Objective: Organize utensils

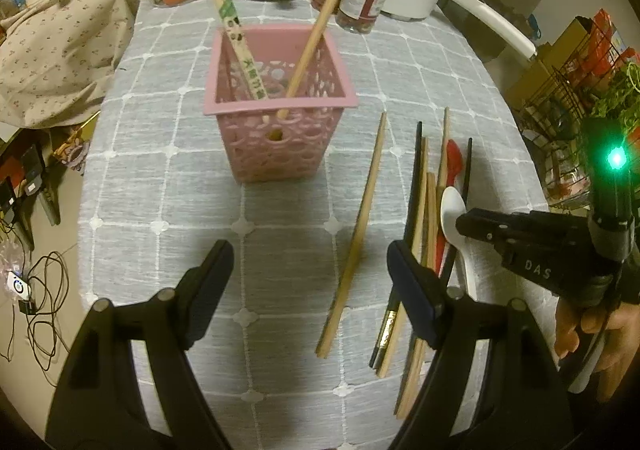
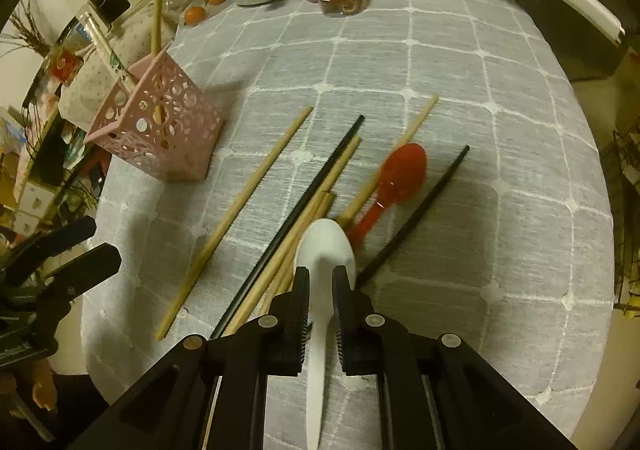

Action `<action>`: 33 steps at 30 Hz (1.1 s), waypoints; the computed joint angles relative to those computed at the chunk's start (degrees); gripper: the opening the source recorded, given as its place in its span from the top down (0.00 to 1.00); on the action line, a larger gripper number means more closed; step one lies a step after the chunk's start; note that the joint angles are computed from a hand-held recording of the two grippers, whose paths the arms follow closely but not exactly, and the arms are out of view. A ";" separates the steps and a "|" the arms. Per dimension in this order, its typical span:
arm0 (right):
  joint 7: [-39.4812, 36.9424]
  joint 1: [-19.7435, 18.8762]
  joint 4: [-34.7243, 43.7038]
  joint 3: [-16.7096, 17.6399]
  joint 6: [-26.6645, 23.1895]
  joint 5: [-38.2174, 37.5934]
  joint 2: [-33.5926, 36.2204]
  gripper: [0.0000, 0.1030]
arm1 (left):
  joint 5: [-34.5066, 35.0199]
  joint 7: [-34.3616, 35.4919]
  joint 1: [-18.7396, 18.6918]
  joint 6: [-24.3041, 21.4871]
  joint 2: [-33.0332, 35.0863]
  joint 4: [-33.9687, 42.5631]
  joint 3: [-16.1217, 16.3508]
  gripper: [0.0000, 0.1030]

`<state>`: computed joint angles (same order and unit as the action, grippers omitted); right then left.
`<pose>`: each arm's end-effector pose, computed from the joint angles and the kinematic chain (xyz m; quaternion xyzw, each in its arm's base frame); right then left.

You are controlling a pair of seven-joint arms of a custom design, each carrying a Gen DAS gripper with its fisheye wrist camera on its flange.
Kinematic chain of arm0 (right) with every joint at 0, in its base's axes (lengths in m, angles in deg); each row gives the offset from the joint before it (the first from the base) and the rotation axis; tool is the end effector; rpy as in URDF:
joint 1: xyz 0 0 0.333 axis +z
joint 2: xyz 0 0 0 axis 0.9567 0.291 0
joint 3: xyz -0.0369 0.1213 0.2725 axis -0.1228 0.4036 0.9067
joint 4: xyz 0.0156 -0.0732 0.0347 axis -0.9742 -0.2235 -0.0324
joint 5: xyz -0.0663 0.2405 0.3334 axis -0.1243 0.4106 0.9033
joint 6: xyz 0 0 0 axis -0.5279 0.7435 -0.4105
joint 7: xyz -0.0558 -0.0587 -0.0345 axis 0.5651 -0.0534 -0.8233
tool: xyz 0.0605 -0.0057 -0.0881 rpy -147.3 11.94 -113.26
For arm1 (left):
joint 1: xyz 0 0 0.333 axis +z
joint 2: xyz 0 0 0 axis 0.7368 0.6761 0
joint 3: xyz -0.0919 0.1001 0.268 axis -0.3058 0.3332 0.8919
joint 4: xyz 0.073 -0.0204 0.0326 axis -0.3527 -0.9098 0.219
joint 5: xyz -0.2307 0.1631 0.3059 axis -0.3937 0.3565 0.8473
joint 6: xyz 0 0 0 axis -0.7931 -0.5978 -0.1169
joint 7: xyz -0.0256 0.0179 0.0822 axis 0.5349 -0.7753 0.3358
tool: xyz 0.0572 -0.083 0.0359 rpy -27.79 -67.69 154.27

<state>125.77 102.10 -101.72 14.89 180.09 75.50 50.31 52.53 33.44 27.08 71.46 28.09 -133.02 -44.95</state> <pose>0.5482 0.4346 0.3262 -0.8003 0.5678 0.0168 0.1921 0.4638 -0.3485 0.3749 -0.7198 0.6638 -0.1838 0.0866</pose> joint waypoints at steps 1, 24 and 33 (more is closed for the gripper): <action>0.65 0.20 -0.18 -0.33 0.09 -0.30 -0.06 0.73 | -0.04 0.05 -0.03 -0.09 0.16 0.17 -0.02 0.23; 3.41 2.16 4.23 -1.57 -1.02 -5.17 3.48 0.91 | -2.12 2.46 -0.33 1.19 0.67 0.46 -0.25 0.23; 1.48 -0.59 -2.63 -1.15 1.95 -3.11 -1.67 0.94 | -11.16 15.50 -1.82 2.08 7.56 7.69 -1.41 0.58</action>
